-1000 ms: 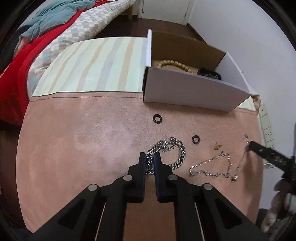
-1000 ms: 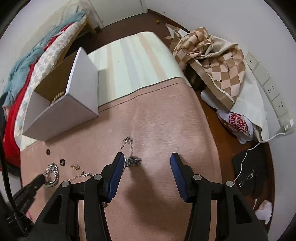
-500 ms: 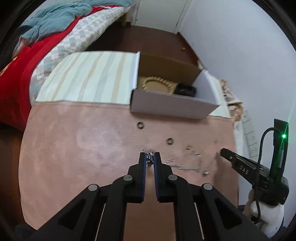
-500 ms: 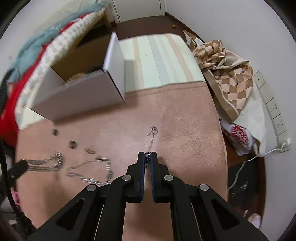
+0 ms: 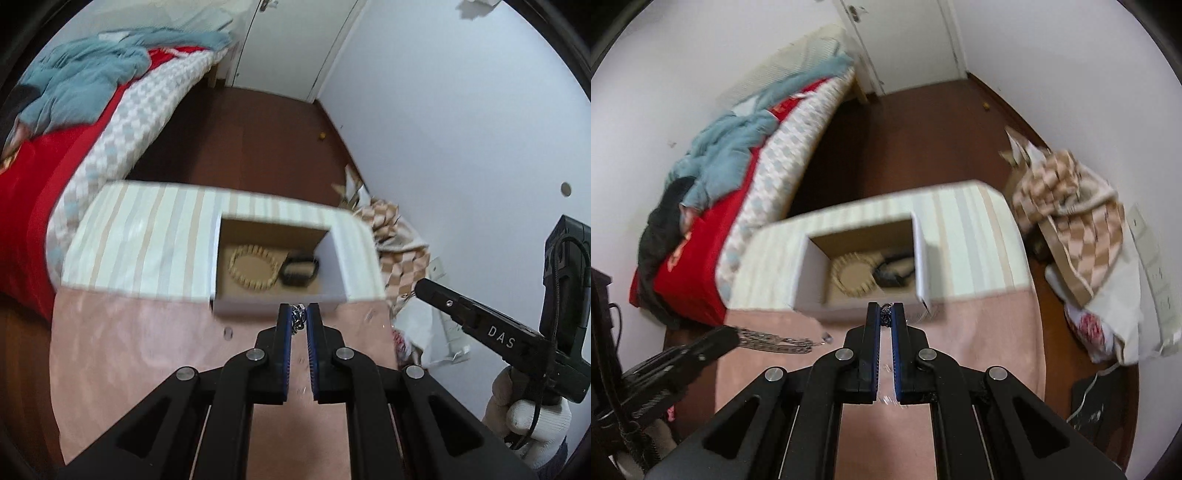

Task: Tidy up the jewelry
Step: 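Carry the chain bracelet and necklace into the white box while both tools release them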

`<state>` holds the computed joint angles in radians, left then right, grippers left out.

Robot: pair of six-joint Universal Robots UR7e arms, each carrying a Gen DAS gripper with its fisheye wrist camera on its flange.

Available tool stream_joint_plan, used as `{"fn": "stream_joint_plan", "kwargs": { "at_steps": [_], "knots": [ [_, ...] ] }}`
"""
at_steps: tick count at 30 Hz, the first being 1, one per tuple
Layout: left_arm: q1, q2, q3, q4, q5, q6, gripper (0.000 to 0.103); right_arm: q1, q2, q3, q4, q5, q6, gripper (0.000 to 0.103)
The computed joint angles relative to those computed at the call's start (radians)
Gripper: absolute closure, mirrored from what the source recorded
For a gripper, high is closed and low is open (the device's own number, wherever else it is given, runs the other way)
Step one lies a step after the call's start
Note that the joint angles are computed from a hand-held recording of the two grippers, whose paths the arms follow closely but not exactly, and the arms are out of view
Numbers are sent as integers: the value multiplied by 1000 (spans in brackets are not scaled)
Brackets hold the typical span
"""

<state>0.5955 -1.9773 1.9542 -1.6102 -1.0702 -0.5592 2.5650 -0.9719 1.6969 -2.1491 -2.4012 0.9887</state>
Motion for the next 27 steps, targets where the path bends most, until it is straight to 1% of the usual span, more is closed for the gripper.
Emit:
{"fn": "stream_joint_plan", "kwargs": {
  "at_steps": [2, 4, 6, 8, 11, 17, 20, 24, 26, 27],
  "knots": [
    [20, 44, -24, -46, 8, 49, 98, -14, 26, -53, 8, -4, -53, 97],
    [56, 94, -47, -94, 8, 104, 98, -35, 54, -96, 17, -6, -94, 97],
    [83, 128, -57, -120, 25, 141, 98, -62, 81, -131, 25, 4, -128, 97],
    [125, 170, -67, -148, 30, 178, 98, -93, 112, -164, 34, 14, -158, 97],
    [200, 237, -84, -178, 14, 219, 98, -140, 148, -192, 41, 21, -190, 97],
    [300, 342, -99, -220, 9, 258, 97, -224, 198, -223, 46, 25, -226, 97],
    [329, 380, -114, -218, -3, 259, 97, -253, 215, -237, 48, 28, -249, 97],
    [336, 409, -131, -188, 16, 206, 95, -273, 222, -238, 40, 38, -280, 97],
    [333, 411, -131, -182, 21, 187, 94, -284, 220, -231, 28, 64, -297, 97],
    [328, 410, -129, -178, 32, 180, 89, -287, 219, -230, 35, 75, -293, 97]
  ]
}}
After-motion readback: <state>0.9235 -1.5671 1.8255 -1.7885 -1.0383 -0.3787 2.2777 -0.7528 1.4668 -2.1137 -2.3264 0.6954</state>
